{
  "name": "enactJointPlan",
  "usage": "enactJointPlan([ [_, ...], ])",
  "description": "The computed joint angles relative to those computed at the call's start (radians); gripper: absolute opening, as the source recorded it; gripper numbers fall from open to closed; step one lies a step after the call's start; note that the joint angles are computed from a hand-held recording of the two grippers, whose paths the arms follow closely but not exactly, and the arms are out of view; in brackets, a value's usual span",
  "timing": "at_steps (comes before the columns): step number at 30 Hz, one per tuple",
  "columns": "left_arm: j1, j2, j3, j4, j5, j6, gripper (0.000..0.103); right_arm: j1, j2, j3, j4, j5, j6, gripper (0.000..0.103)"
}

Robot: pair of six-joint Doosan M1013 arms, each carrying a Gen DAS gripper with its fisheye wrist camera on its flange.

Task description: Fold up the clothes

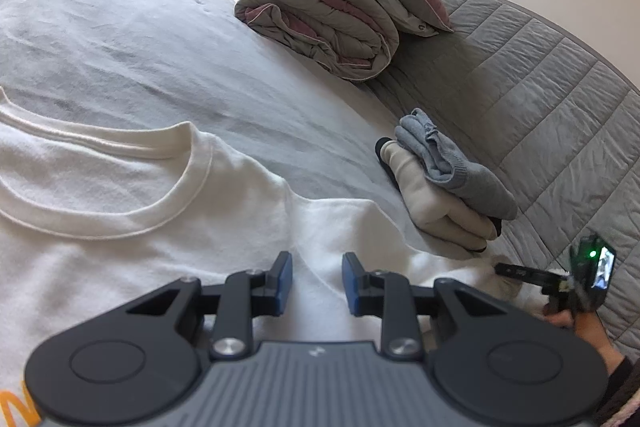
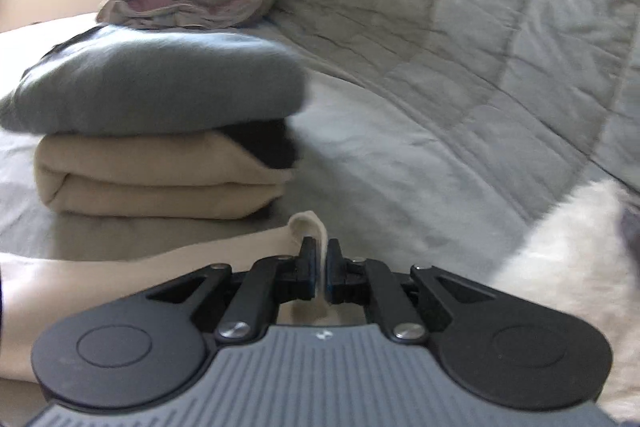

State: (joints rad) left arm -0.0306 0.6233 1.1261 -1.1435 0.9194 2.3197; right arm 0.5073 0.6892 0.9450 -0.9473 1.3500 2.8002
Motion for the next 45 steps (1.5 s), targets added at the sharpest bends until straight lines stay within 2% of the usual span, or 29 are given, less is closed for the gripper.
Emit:
enactJointPlan([
  [5, -0.003, -0.002, 0.0, 0.007, -0.001, 0.007, 0.028, 0.002, -0.025, 0.012, 0.026, 0.016, -0.041, 0.004],
  [7, -0.003, -0.002, 0.0, 0.009, -0.001, 0.007, 0.028, -0.005, -0.036, 0.04, 0.036, -0.031, -0.048, 0.006],
  [8, -0.003, -0.003, 0.0, 0.01, -0.001, 0.008, 0.028, -0.009, -0.04, 0.052, 0.04, -0.051, -0.051, 0.009],
  [9, -0.003, -0.003, 0.0, 0.009, -0.002, 0.01, 0.028, -0.011, -0.037, 0.052, 0.032, -0.038, -0.046, 0.016],
  [11, -0.003, -0.005, 0.003, 0.004, -0.004, 0.018, 0.028, -0.011, -0.041, 0.062, 0.019, -0.025, -0.014, 0.022],
  [15, 0.001, -0.022, 0.03, -0.081, -0.007, 0.132, 0.028, -0.007, -0.07, 0.099, -0.004, -0.022, 0.089, 0.027],
  [16, 0.004, -0.026, 0.037, -0.11, 0.005, 0.175, 0.028, -0.001, -0.079, 0.108, 0.002, -0.036, 0.109, 0.028],
  [20, 0.014, -0.029, 0.044, -0.225, 0.14, 0.366, 0.028, 0.021, -0.108, 0.136, 0.042, -0.114, 0.194, 0.033],
  [22, 0.01, -0.03, 0.042, -0.23, 0.219, 0.447, 0.028, 0.033, -0.126, 0.161, 0.073, -0.179, 0.249, 0.039],
  [25, -0.009, -0.043, 0.049, -0.16, 0.237, 0.523, 0.028, 0.045, -0.152, 0.215, 0.096, -0.282, 0.38, 0.039],
  [27, -0.032, -0.063, 0.067, -0.078, 0.177, 0.551, 0.028, 0.046, -0.16, 0.246, 0.093, -0.331, 0.487, 0.04],
  [30, -0.06, -0.082, 0.079, 0.04, 0.09, 0.525, 0.03, 0.057, -0.155, 0.271, 0.005, -0.335, 0.629, 0.04],
  [33, -0.09, -0.09, 0.076, 0.181, 0.033, 0.476, 0.03, 0.065, -0.152, 0.298, -0.103, -0.344, 0.799, 0.04],
  [34, -0.096, -0.095, 0.084, 0.194, 0.011, 0.491, 0.031, 0.067, -0.15, 0.307, -0.141, -0.345, 0.848, 0.039],
  [36, -0.105, -0.104, 0.099, 0.21, -0.025, 0.516, 0.031, 0.069, -0.15, 0.326, -0.199, -0.352, 0.923, 0.038],
  [38, -0.1, -0.112, 0.112, 0.183, -0.037, 0.541, 0.031, 0.068, -0.155, 0.342, -0.232, -0.362, 0.979, 0.03],
  [39, -0.096, -0.116, 0.12, 0.16, -0.043, 0.557, 0.031, 0.067, -0.157, 0.349, -0.238, -0.362, 1.004, 0.021],
  [40, -0.095, -0.128, 0.14, 0.116, -0.073, 0.609, 0.031, 0.067, -0.16, 0.356, -0.244, -0.363, 1.029, 0.013],
  [41, -0.093, -0.139, 0.161, 0.066, -0.102, 0.666, 0.031, 0.066, -0.163, 0.362, -0.249, -0.368, 1.055, 0.01],
  [42, -0.092, -0.15, 0.179, 0.018, -0.127, 0.722, 0.031, 0.065, -0.166, 0.369, -0.254, -0.373, 1.08, 0.009],
  [43, -0.096, -0.151, 0.182, 0.023, -0.139, 0.736, 0.032, 0.065, -0.167, 0.368, -0.259, -0.371, 1.083, 0.009],
  [45, -0.107, -0.149, 0.173, 0.086, -0.153, 0.712, 0.032, 0.066, -0.168, 0.366, -0.267, -0.368, 1.09, 0.008],
])
